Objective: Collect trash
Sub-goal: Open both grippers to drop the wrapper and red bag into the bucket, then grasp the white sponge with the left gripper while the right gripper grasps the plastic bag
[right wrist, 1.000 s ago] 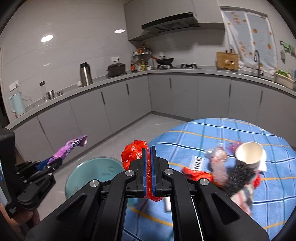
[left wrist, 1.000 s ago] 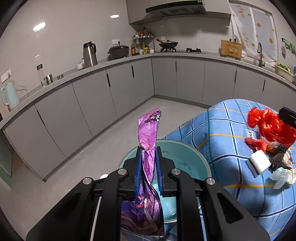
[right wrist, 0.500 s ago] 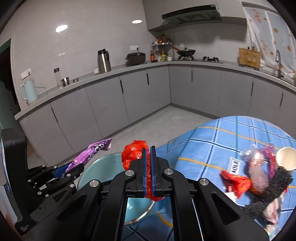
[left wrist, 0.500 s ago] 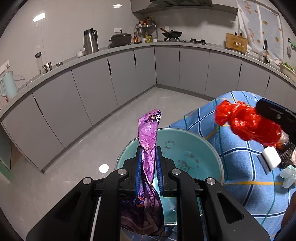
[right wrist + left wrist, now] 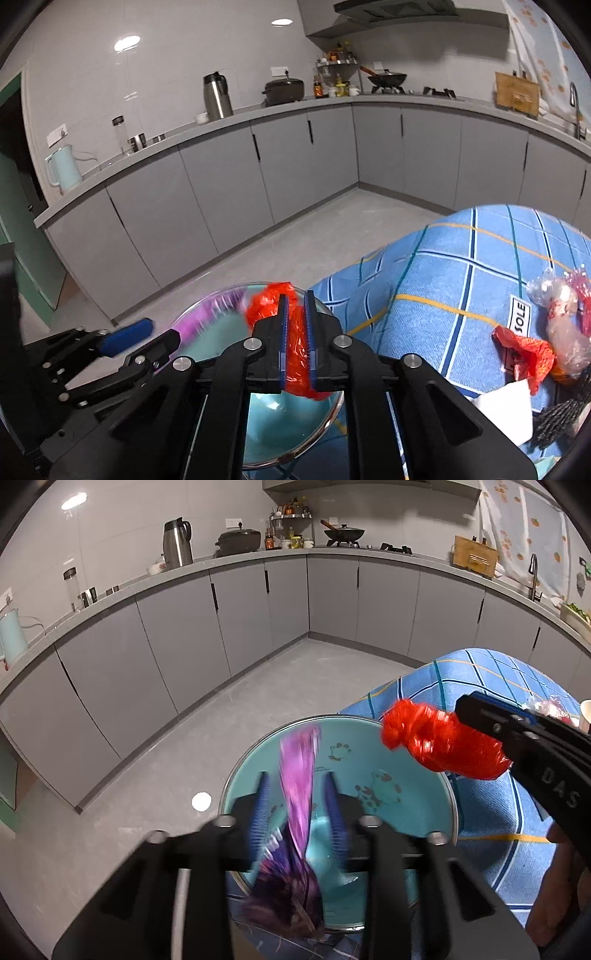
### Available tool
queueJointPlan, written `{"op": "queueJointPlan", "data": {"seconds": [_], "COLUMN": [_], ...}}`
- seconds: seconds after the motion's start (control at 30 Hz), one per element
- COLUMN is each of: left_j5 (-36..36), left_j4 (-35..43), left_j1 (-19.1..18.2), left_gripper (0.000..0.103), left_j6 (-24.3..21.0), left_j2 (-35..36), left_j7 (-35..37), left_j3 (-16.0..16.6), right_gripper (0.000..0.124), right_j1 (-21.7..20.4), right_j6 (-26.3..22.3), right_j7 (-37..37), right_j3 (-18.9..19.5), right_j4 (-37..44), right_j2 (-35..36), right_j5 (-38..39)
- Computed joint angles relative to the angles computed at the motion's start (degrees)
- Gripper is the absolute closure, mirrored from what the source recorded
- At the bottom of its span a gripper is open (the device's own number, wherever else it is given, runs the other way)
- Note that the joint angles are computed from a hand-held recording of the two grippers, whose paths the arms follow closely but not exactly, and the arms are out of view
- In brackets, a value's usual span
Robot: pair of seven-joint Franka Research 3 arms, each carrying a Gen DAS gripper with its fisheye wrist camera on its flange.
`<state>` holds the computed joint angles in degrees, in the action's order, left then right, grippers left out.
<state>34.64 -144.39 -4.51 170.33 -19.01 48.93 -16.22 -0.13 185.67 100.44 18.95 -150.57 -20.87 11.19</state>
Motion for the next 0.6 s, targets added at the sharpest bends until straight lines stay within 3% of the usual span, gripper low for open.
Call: {"op": "queueJointPlan", "data": {"seconds": [0.1, 0.17, 0.2, 0.33, 0.43, 0.6], "left_j5": [-0.07, 2.08, 3.23, 7.41, 6.68, 6.00], "left_j4": [-0.25, -0.36, -0.51, -1.35, -2.17, -3.70], "left_j1": [-0.17, 2.03, 3.04, 6.35, 4.24, 2.74], "left_gripper": [0.059, 0.043, 0.041, 0.026, 0.024, 0.013], "left_j6": [0.08, -0.10, 0.10, 0.02, 0.11, 1.00], "left_j2": [-0.34, -1.27, -1.92, -5.01, -6.28, -9.01], "left_j7": [0.04, -2.50, -3.90, -9.30, -8.74, -8.57], "left_j3": [0.19, -1.72, -2.49, -5.25, -3.66, -3.81], "right_gripper": [0.104, 0.098, 0.096, 0.093, 0.087, 0.086], "right_j1": [1.56, 4.23, 4.15, 0.92, -1.05, -3.64], "right_j6": [-0.09, -0.14, -0.10, -1.17, -1.97, -4.71], "right_j7": [-0.23, -0.83, -0.79, 0.38, 1.61, 3.90], "right_j3": [-1.71, -4.35, -4.33, -1.42, 0.43, 2.44], "right_j4": [-0.33, -0.84, -1.05, -3.57, -5.89, -11.03], "right_j2": [0.15, -0.34, -0.82, -5.83, -9.95, -19.52], "right_j5": [0.52, 1.20, 1.41, 1.61, 1.06, -0.50]}}
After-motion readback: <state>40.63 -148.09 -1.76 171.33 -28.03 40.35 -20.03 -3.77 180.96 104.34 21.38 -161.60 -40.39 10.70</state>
